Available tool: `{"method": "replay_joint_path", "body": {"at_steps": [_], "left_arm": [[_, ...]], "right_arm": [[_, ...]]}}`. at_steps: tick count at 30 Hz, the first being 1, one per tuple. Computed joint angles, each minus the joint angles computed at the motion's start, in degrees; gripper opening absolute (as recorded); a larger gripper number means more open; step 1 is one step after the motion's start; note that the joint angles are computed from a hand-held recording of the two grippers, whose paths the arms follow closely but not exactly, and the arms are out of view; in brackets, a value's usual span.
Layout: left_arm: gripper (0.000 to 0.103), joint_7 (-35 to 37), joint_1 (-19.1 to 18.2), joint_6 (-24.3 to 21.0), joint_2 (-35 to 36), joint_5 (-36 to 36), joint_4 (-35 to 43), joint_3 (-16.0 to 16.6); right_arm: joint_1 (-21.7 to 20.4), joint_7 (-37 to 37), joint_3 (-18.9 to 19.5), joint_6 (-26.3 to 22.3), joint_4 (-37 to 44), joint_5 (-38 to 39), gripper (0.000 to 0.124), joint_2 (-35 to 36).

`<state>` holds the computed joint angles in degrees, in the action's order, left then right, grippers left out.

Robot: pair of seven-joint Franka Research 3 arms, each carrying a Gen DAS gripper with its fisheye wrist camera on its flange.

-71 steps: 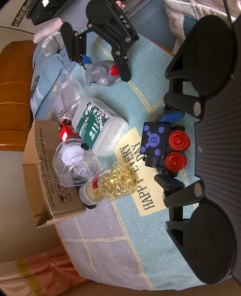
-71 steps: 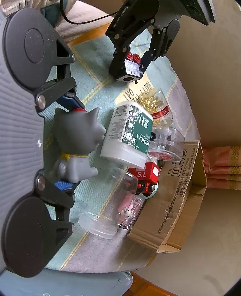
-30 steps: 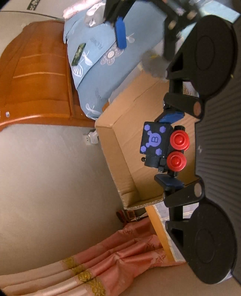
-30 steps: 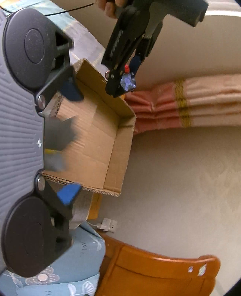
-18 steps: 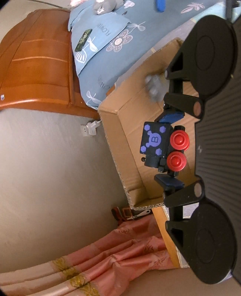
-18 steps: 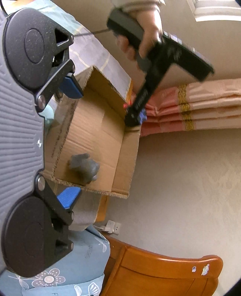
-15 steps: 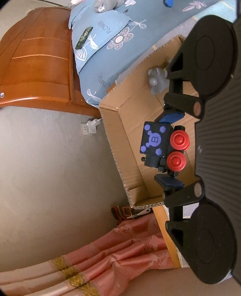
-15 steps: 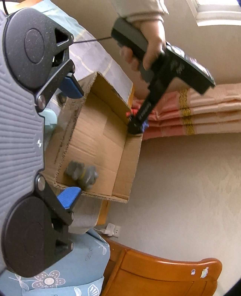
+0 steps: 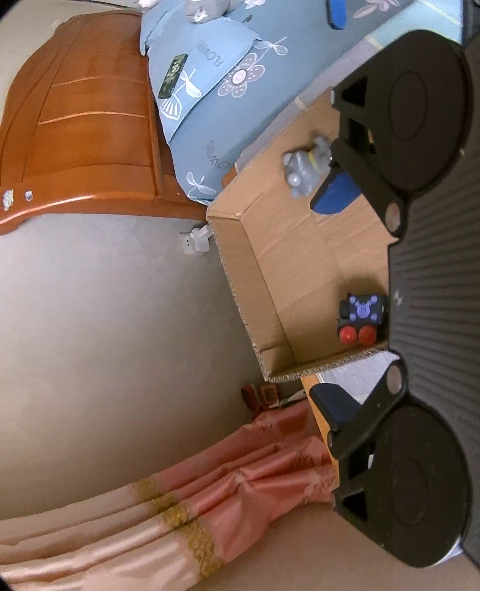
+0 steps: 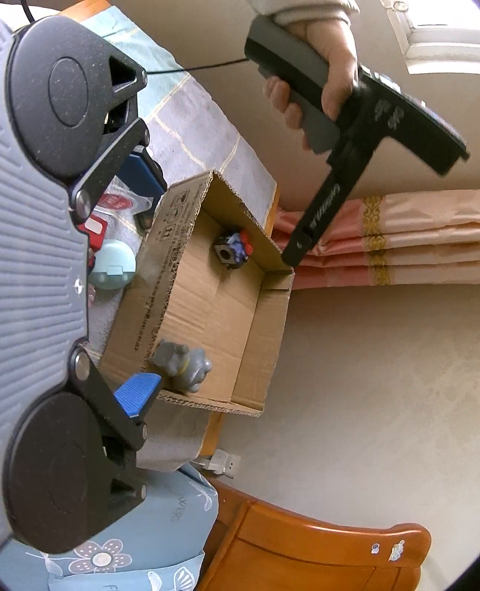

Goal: Organize rigid objects
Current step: 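Withdraw both grippers from the box back toward the remaining items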

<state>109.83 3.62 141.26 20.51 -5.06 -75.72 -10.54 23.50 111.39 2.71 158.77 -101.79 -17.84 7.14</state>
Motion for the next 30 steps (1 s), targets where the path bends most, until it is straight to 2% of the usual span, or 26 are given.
{"method": "replay_joint_path", "body": {"at_steps": [6,11,14,16,20,23,25,30], "left_arm": [[0.102,2.09,0.79,6.50,-9.24,-2.22,-13.10,0.13],[0.102,2.14,-0.59,16.57,-17.41,-1.72,-27.70,1.88],[0.102,1.76,-1.70,19.10,-21.50,-3.20,-34.83,3.01],[0.102,3.17,-2.86,20.52,-23.95,-7.15,-39.35,4.07],[0.102,2.30,-5.11,24.53,-28.24,-9.69,-47.63,6.27],[0.102,-3.45,-5.25,28.26,-30.08,-5.68,-52.28,6.33],[0.102,-7.00,-5.14,30.31,-31.18,-2.46,-55.18,6.26],[0.102,-9.33,-8.19,29.96,-32.13,-0.82,-58.17,9.03]], "right_arm": [[0.39,6.29,0.21,0.78,-3.83,-4.47,0.103,-3.28],[-0.44,25.57,0.68,1.24,-7.56,-15.26,0.103,-5.86],[-1.30,33.45,1.92,-0.28,-9.38,-19.96,0.103,-6.83],[-1.77,36.79,2.68,-1.09,-10.62,-21.91,0.103,-7.35],[-2.53,41.97,3.84,-1.10,-13.50,-23.73,0.103,-8.36],[-2.96,44.77,4.35,-0.21,-14.88,-24.59,0.103,-8.21],[-2.89,43.93,4.49,-0.63,-15.18,-22.98,0.103,-7.80],[-2.43,44.20,4.41,-2.90,-15.31,-23.41,0.103,-7.33]]}}
